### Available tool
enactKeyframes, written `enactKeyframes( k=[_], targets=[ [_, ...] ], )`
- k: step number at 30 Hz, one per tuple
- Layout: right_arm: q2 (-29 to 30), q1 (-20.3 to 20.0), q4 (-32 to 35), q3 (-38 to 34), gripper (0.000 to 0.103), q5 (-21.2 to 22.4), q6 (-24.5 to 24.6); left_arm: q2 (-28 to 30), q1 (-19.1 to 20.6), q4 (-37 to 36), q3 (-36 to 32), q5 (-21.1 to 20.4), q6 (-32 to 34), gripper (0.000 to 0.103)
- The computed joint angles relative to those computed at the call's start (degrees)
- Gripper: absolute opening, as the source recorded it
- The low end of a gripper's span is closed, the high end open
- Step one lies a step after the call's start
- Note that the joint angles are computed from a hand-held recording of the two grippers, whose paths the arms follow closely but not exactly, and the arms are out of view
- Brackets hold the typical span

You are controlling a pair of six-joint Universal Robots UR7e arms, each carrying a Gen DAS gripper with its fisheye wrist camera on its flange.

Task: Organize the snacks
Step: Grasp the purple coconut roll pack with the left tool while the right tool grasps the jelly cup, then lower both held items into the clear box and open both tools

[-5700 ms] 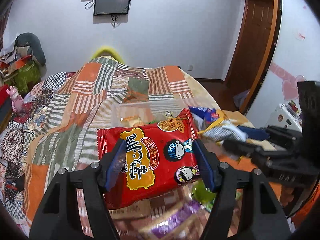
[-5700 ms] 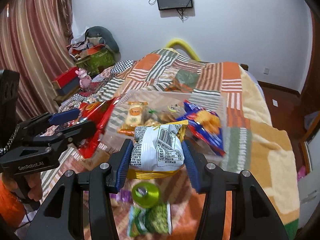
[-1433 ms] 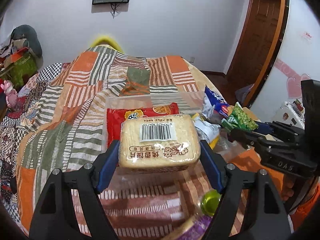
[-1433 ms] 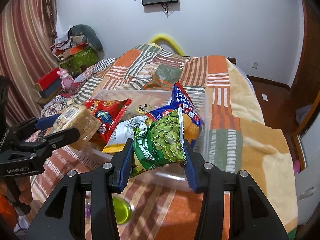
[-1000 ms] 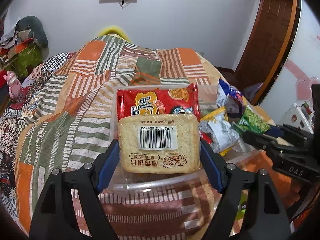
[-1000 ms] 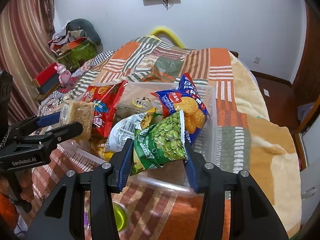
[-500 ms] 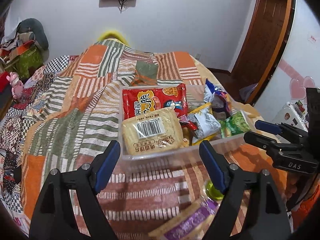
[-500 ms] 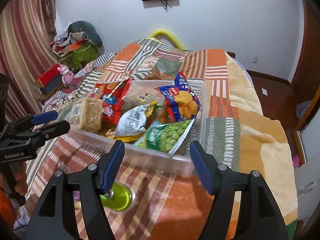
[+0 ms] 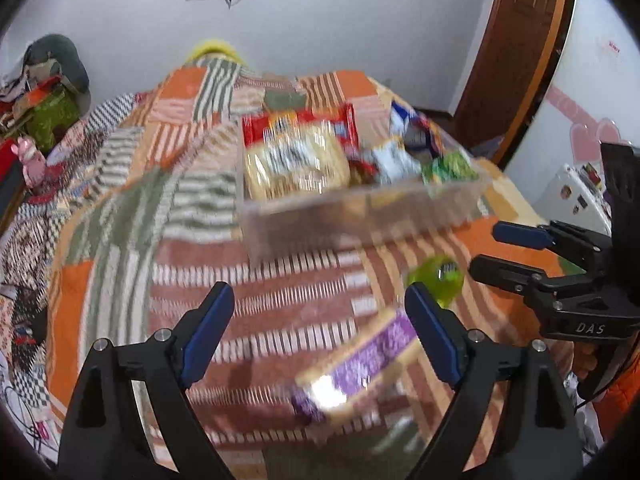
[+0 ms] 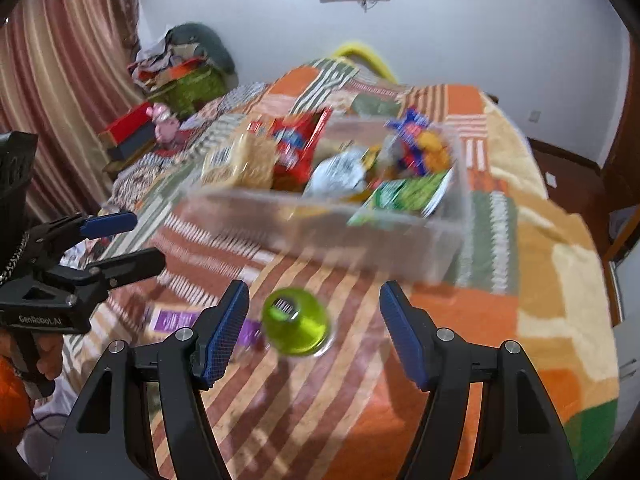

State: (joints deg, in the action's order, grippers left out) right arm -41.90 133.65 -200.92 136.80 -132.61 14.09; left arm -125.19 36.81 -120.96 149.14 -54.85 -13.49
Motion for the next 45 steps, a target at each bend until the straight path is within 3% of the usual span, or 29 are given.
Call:
enactKeyframes(
  k=[4, 10, 12, 20, 22, 25, 27, 29, 32, 38, 45],
  targets=[
    [1.6, -1.0, 1.4, -0.9, 0.064, 1.6, 0.2, -0.9, 1.6, 2.2, 1.0, -2.0, -0.5, 0.088],
    [3.1, -2.9, 2.8, -2.4, 0.052, 2.4, -0.2, -0.6, 3.1, 2.8, 1.7, -5.2, 0.2, 0.088],
    [3.3, -3.2, 3.0, -2.4, 0.044, 2.7, -0.3, -0.1, 3.0, 2.8, 2.0, -5.7, 0.6, 0.088],
    [3.0, -2.6, 0.6, -0.8, 0.043, 1.3, -0.5, 3.3, 4.0, -0.5, 3.7, -6.3, 2.1, 0.087],
    [2.5, -2.5, 0.1, 0.0, 0.043, 1.2, 0.0, 3.9, 4.8, -2.3, 4.0, -6.4, 3.0, 0.083],
    [1.3, -2.2, -0.5, 1.6, 0.043, 0.7, 1.1, 4.4, 4.3, -4.2, 4.8, -5.3, 3.3, 0.068],
    [0.8, -2.0, -0.8, 2.2, 0.043, 0.4, 1.6, 4.3, 3.8, -5.2, 5.2, -4.7, 3.4, 0.051],
    [0.3, -1.8, -1.1, 2.5, 0.043, 0.2, 2.1, 3.7, 3.4, -5.2, 5.3, -4.6, 3.4, 0.045],
    [-0.3, -1.3, -1.6, 2.9, 0.043, -0.3, 2.4, 2.9, 3.2, -4.7, 5.0, -4.9, 3.1, 0.045],
    [-1.3, 0.6, -2.2, 2.3, 0.043, -1.9, 1.6, -0.6, -0.9, -1.9, 4.0, -3.5, 0.6, 0.045],
    [-2.1, 1.5, -5.0, 0.9, 0.043, -3.2, -1.8, 1.9, -3.7, -7.1, 1.8, -2.1, 1.2, 0.045]
  ],
)
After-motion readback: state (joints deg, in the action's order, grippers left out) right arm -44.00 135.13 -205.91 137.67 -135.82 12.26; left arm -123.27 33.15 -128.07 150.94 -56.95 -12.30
